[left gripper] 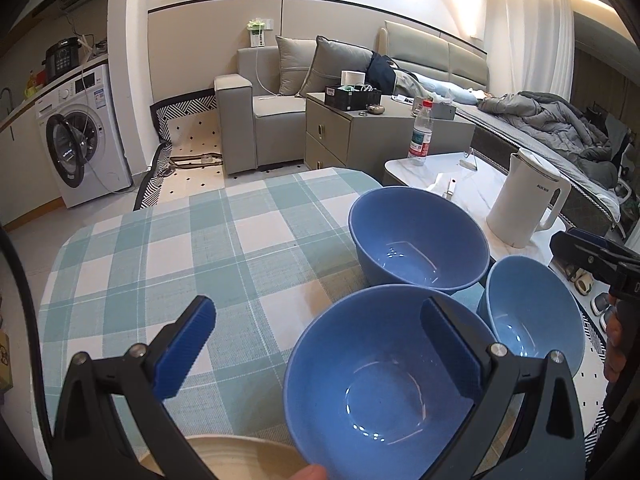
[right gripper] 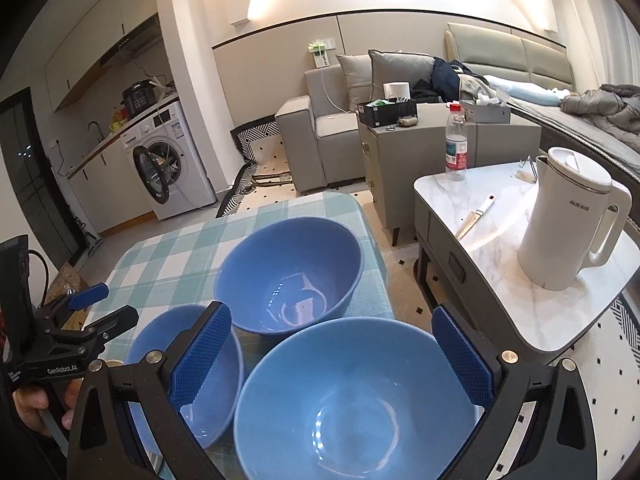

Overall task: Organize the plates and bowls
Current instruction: 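Close both tools on the blue bowl rim and lift it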

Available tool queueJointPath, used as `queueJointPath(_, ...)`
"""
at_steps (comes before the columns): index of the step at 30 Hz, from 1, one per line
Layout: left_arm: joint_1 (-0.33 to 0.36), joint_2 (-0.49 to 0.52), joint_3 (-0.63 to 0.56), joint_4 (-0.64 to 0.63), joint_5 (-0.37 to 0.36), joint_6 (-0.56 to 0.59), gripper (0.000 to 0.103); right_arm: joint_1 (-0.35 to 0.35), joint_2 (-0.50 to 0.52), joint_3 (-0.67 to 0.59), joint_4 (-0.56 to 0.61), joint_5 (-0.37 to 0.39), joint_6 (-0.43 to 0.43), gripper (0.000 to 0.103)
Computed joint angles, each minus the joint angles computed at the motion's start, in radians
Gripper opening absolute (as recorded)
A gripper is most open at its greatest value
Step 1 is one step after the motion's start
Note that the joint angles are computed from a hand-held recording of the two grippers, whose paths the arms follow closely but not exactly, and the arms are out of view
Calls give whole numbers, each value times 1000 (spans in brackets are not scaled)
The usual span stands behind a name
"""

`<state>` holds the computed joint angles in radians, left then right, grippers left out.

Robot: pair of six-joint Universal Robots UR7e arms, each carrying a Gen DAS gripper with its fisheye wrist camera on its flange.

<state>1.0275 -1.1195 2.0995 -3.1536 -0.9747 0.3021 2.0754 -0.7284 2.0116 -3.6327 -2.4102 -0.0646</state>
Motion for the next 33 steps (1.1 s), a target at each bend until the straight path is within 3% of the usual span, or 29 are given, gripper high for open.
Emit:
queueJointPath(6, 12, 28, -45, 42, -18, -21, 103, -33, -17, -5, 46, 41, 34, 102)
queueJointPath(16, 32, 75, -114, 102, -49, -24, 102, -56, -12, -45, 98, 64, 18, 101)
queueJointPath(21, 32, 99, -138, 124, -63, -10, 102, -72, -13, -58, 133, 75, 27, 93)
queueJointPath(23, 30, 111, -148, 127, -64, -5, 101, -82, -16, -61, 152, 84, 35, 84)
queueJointPath(33, 36, 160, -210, 175, -70, -18, 89, -125, -24, -74, 211, 127, 52, 78)
